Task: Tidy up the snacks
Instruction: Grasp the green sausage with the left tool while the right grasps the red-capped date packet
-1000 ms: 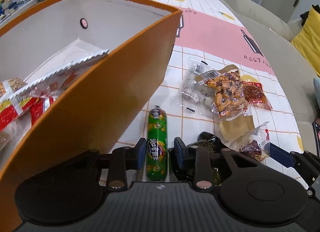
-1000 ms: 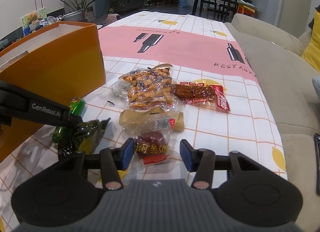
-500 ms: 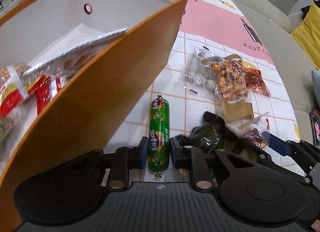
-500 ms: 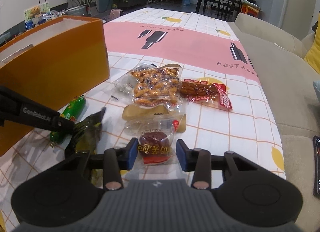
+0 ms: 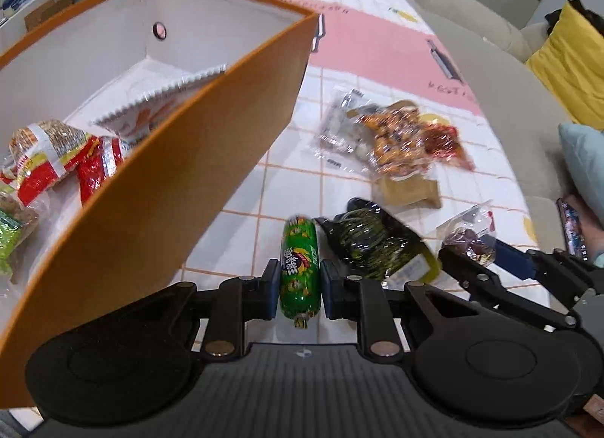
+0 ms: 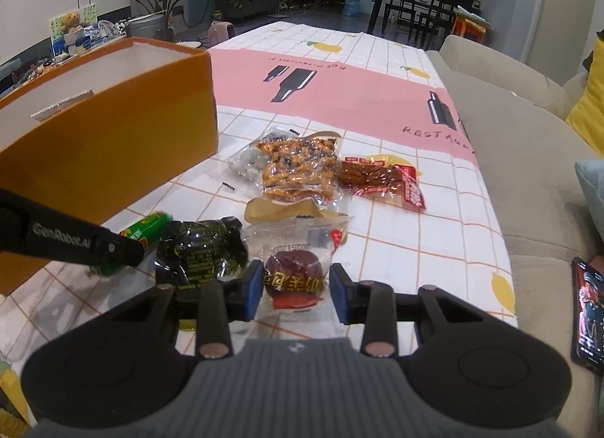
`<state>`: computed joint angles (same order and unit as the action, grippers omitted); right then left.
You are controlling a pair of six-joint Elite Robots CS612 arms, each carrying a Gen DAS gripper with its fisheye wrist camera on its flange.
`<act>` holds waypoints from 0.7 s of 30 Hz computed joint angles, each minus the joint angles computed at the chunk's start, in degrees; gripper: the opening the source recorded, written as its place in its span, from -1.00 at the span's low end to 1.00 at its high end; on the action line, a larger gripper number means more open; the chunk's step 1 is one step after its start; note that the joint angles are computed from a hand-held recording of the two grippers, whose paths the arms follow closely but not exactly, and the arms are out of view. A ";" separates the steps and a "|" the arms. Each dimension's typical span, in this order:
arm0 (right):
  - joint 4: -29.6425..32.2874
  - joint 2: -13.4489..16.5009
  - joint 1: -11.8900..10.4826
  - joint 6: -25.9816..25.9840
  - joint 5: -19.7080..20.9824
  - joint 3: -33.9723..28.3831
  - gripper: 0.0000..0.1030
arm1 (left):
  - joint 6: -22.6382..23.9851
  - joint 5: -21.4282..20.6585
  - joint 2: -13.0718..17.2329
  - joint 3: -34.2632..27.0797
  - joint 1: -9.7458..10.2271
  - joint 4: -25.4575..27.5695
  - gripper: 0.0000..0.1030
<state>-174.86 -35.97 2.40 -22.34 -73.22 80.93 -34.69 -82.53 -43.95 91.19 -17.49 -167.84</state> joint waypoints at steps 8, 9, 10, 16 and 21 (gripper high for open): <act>-5.00 -1.65 -0.41 0.10 2.62 2.28 -0.32 | -1.15 0.97 -2.77 2.70 -0.53 -4.16 -0.55; -5.52 -1.94 -0.45 0.21 3.17 2.59 -0.32 | -1.16 1.21 -3.03 2.95 -0.56 -4.69 -0.55; -6.04 -2.20 -0.50 0.36 3.79 2.88 -0.32 | -1.17 1.56 -3.28 3.16 -0.60 -5.03 -0.55; -7.31 -3.82 -0.70 1.63 6.86 4.26 -0.32 | -0.78 4.06 -5.18 4.86 -0.84 -8.48 -0.55; -8.17 -4.62 -0.42 1.78 9.51 4.23 -0.32 | 0.84 5.89 -6.61 5.35 -0.45 -9.45 -0.55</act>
<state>-183.02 -40.59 1.98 -20.56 -63.72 85.16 -33.86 -76.64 -50.56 96.55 -17.94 -177.29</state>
